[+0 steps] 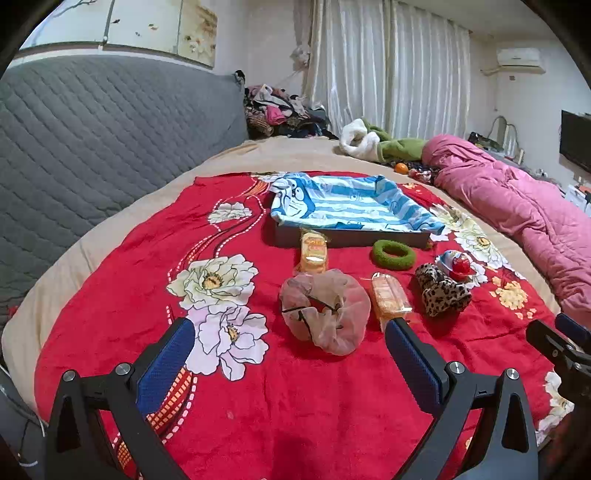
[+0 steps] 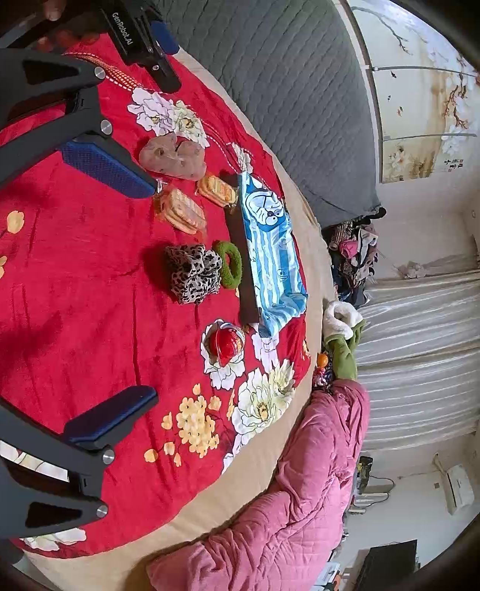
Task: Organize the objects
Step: 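Move both tools forward toward the scrunchies on the bedspread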
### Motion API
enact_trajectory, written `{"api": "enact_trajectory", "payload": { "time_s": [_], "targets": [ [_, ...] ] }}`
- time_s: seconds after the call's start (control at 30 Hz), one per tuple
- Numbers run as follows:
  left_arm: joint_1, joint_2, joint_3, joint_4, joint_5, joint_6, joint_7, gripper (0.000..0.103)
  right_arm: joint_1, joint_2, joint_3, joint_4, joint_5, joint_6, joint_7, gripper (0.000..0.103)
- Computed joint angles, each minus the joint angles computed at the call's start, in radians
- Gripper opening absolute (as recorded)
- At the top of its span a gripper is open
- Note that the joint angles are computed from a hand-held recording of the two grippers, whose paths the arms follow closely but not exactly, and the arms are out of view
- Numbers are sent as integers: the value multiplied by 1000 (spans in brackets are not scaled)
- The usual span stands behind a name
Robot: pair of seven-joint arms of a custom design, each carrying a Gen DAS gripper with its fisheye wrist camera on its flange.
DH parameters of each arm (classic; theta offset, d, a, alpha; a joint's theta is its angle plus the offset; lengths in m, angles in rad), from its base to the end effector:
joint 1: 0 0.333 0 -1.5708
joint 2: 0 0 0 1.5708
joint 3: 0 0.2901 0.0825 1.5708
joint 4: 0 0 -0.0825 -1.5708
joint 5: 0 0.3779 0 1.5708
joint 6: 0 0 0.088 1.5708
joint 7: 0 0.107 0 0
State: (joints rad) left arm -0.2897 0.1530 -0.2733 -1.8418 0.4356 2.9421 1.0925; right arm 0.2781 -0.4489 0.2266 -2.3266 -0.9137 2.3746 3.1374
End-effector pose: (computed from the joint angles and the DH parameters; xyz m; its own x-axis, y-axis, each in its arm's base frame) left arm 0.5310 -0.3555 0.5348 -0.4458 -0.8944 0.0353 -0.5193 0.2263 -0.8241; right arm 0.4067 0.2265 0.5418 -0.4309 -0.8912 -0.1417 -0.4686 0.3551 -0.8089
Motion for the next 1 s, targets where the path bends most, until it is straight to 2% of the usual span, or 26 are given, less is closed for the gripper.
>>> {"api": "enact_trajectory", "payload": {
  "time_s": [0.33,0.53,1.0],
  "targets": [
    [1,9,10,6,17,3,-30,103,4,7,-4,1,8,11,-12,102],
    [12,10,-6,2,-21,1,-3,103,5,8,-4,1,10,13,-16,102],
    [9,11,-1,1,-22,4,-10,103,10,16,-5,8,17,1,-29,102]
  ]
}}
